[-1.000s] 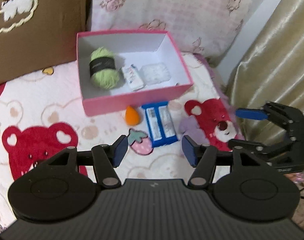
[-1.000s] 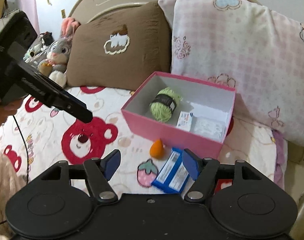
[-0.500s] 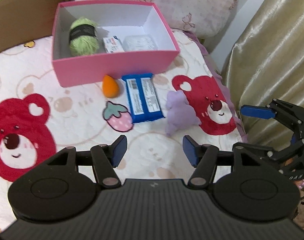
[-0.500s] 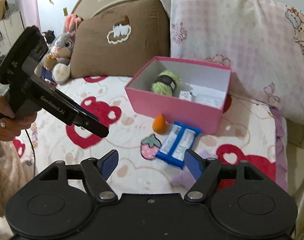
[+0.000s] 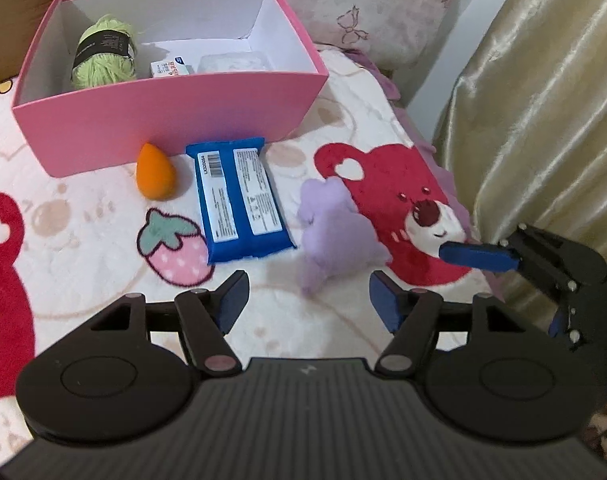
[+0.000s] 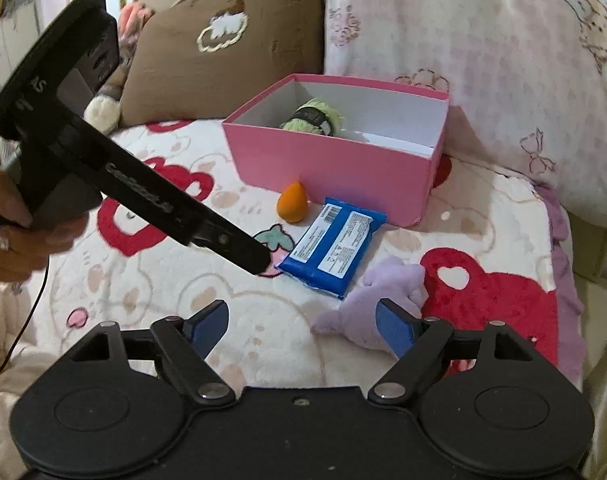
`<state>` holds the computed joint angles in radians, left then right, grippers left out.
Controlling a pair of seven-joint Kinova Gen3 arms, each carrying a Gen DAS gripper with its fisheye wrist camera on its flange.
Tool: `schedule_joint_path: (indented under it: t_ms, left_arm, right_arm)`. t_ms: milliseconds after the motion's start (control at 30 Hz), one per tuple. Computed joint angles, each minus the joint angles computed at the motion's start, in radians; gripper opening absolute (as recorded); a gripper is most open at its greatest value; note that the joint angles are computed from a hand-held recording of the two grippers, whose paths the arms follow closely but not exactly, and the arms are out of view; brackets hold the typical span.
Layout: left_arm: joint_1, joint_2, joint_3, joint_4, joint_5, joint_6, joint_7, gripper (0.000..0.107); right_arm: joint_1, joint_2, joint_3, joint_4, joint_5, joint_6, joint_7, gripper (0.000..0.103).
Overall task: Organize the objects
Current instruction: 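Move the left tool to the purple plush toy and close on it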
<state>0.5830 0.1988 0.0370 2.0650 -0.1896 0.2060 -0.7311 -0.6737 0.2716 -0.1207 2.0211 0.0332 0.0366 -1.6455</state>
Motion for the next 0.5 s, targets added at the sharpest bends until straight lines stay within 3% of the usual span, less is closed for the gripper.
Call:
schedule_joint_path:
  t_ms: [100, 200, 267, 367, 500]
  left_arm:
    - [0.122, 0.048, -0.125, 0.004, -0.092, -0.061, 0.09, 0.066]
    - [0.128, 0.092, -0.144, 0.021, -0.061, -0.147, 0.069, 0.066]
    - [0.135, 0.121, -0.16, 0.035, -0.035, -0.211, 0.047, 0.066]
    - [0.214, 0.171, -0.25, 0.052, 0.016, -0.302, 0.01, 0.066]
    - [0.301, 0.249, -0.341, 0.026, 0.096, -0.321, -0.064, 0.066]
  right_arm:
    - [-0.129, 0.028, 0.139, 0.049, -0.026, -0.121, 0.057, 0.084]
    - [-0.263, 0.075, 0.278, 0.079, -0.131, -0.216, 0.169, 0.084]
    - [-0.327, 0.112, 0.351, 0.087, -0.146, -0.254, 0.181, 0.084]
    - [-0.329, 0.162, 0.369, 0.089, -0.19, -0.298, 0.203, 0.085]
    - [-0.16, 0.184, 0.219, 0.075, -0.182, -0.307, 0.064, 0.085]
